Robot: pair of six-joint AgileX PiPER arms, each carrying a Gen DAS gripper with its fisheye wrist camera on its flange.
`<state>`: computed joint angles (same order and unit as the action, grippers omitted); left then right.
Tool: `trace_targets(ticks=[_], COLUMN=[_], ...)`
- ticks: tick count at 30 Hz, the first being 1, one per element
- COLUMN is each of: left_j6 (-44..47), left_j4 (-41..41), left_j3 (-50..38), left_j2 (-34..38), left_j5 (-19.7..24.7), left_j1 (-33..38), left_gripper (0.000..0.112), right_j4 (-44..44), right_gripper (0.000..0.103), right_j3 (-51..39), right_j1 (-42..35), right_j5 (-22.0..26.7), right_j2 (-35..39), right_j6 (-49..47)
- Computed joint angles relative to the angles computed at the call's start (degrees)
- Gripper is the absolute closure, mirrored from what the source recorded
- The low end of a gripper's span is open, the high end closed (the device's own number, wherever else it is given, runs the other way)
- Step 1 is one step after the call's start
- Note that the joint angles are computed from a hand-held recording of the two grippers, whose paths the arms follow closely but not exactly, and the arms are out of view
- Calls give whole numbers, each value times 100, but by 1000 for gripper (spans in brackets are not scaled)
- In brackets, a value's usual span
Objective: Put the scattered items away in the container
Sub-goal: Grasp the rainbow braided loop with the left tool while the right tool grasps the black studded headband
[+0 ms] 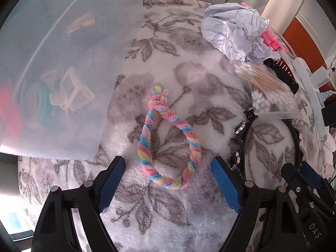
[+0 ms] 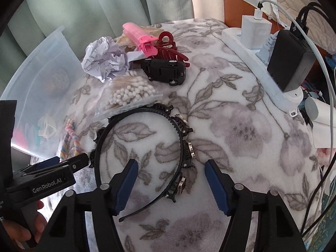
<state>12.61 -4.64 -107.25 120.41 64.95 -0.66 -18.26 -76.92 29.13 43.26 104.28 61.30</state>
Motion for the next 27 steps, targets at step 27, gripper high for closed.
trace_targets(ticks=[27], left_j6=[415], left_j4=[-225], left_j3=[220], left_j2=[-111], left_j5=[-551], left_j1=[239], left_gripper=[42], right_j4=[-1633], right_gripper=[59], right_j3=[-436], right_j1=[11], right_j5=[198], right_j2=[664], right_j6=[611])
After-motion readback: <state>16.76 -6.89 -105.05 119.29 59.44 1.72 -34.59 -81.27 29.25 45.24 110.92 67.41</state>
